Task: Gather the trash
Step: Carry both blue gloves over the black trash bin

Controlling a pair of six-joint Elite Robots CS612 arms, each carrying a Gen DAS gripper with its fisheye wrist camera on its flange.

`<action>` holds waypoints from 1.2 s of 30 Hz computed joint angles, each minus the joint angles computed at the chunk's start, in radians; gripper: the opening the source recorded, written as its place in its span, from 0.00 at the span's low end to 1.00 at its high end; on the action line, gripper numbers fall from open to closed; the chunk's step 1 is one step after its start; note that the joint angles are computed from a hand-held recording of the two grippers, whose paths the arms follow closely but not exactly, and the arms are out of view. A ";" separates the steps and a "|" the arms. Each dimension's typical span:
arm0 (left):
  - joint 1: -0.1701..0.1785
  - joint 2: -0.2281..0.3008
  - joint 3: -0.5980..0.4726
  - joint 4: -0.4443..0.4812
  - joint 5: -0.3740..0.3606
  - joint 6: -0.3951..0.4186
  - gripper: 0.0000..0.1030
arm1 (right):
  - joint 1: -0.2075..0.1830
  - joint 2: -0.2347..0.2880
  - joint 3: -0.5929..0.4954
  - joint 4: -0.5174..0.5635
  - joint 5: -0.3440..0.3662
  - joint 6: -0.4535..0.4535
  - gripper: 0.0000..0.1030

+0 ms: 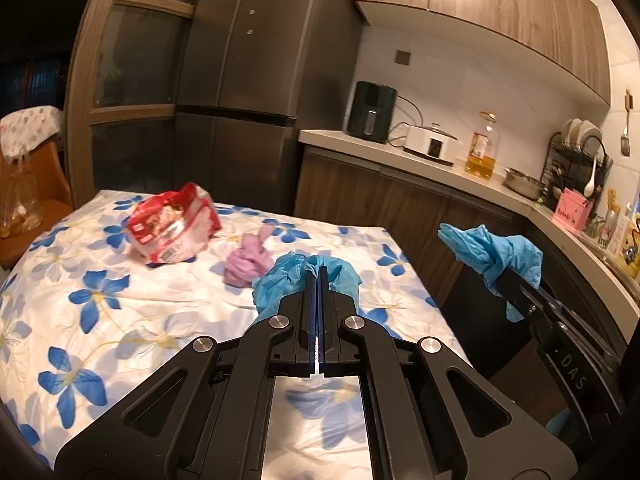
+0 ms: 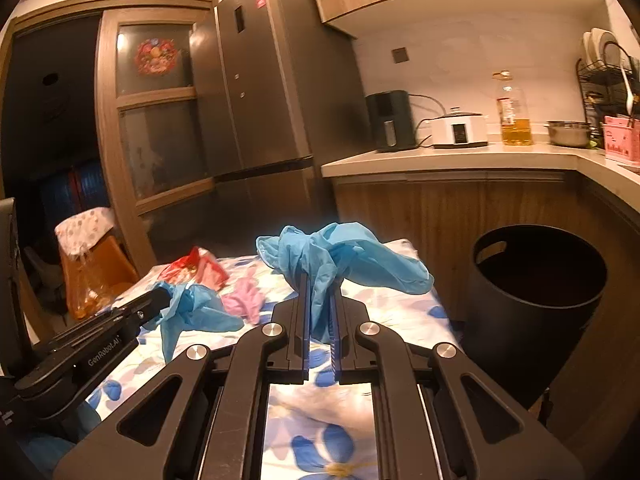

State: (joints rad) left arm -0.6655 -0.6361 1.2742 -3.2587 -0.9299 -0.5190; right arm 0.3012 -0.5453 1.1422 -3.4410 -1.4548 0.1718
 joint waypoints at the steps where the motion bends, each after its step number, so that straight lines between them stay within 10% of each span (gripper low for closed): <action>1: -0.001 0.005 -0.011 0.005 -0.006 0.007 0.00 | -0.003 -0.002 0.004 -0.004 -0.006 0.004 0.09; 36: -0.034 0.280 -0.591 0.173 -0.249 0.282 0.00 | -0.097 -0.022 0.052 -0.078 -0.272 0.104 0.08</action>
